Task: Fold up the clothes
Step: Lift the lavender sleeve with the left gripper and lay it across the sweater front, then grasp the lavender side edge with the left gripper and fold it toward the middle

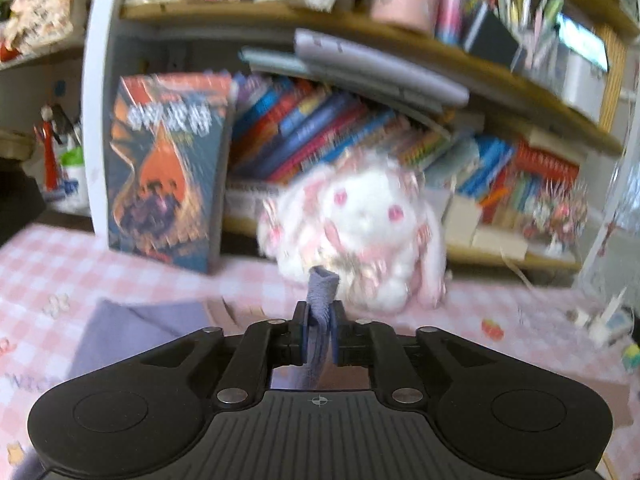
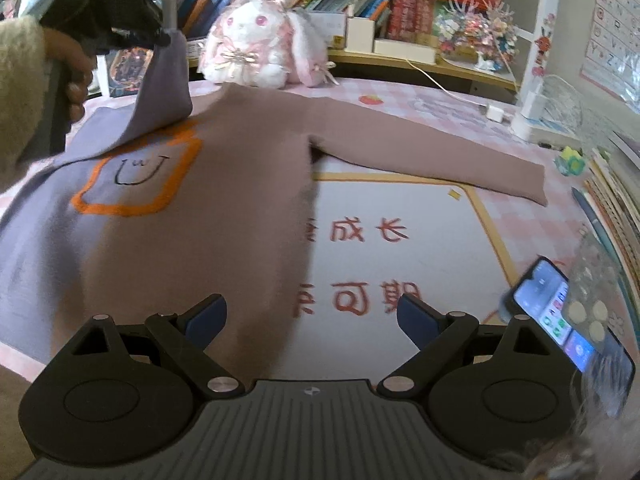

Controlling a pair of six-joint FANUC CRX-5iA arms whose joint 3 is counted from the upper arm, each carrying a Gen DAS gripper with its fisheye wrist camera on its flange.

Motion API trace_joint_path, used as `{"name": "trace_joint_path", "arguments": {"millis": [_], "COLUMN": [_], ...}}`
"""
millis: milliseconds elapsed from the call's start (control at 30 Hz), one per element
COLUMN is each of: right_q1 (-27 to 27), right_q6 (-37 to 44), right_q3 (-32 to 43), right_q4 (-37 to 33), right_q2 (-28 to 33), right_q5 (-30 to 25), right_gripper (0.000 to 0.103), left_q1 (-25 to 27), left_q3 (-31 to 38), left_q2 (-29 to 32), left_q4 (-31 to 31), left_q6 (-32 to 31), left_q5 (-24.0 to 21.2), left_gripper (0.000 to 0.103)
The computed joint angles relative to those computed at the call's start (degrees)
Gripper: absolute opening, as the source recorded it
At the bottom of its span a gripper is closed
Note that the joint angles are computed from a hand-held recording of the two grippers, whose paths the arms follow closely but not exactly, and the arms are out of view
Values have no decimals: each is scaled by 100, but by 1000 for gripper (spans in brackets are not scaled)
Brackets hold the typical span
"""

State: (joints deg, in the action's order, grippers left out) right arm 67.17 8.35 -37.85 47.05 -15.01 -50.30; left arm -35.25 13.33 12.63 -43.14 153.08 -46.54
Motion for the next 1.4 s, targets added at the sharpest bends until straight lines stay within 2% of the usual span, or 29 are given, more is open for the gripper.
{"name": "trace_joint_path", "arguments": {"millis": [100,167,233,300,400,467,567,633,733,800,833,900,933,967,1000,1067,1200,1400], "right_q1": [-18,-60,-134,-222,-328,-354,-322,-267,-176,-125,-97,-49,-25,-22,-18,-8,101,264], "right_q6": [-1,2,32,125,357,493,731,714,636,643,660,645,594,546,506,425,324,168], "right_q3": [-38,-49,-33,-3,74,154,323,371,414,472,497,532,549,569,587,623,678,808], "right_q4": [-25,-39,-78,-180,-405,-569,-863,-897,-883,-911,-936,-942,-918,-934,-946,-962,-780,-617], "right_q2": [-62,-82,-65,-39,27,97,229,275,309,336,352,395,422,436,453,491,659,866], "right_q5": [-7,39,129,280,507,555,453,388,324,288,279,285,246,240,253,276,333,209], "right_gripper": [92,92,92,92,90,88,73,66,55,38,35,28,27,22,17,14,13,13], "left_q1": [-39,-186,-388,-567,-923,-1022,-915,-745,-435,-158,-27,161,453,821,989,1176,1253,2116], "left_q3": [-312,-609,-925,-1192,-1467,-1684,-2170,-2450,-2791,-2961,-3080,-3309,-3567,-3885,-4031,-4180,-4120,-4648], "left_q2": [-245,-516,-832,-1134,-1473,-1690,-2118,-2368,-2678,-2808,-2895,-3066,-3287,-3562,-3709,-3883,-3932,-4309], "left_q4": [317,204,-1,-99,-418,-435,-190,10,283,567,732,893,1245,1724,1904,2029,1863,2883], "left_q6": [-415,-410,-289,-203,171,348,499,493,467,407,355,291,43,-275,-394,-617,-702,-2131], "left_q5": [351,469,328,-237,-1655,-2351,-2685,-2539,-2035,-1709,-1549,-1227,-807,-356,-204,-122,-348,218], "left_gripper": [37,64,68,68,68,71,72,72,71,63,44,20,4,4,4,4,4,5]}}
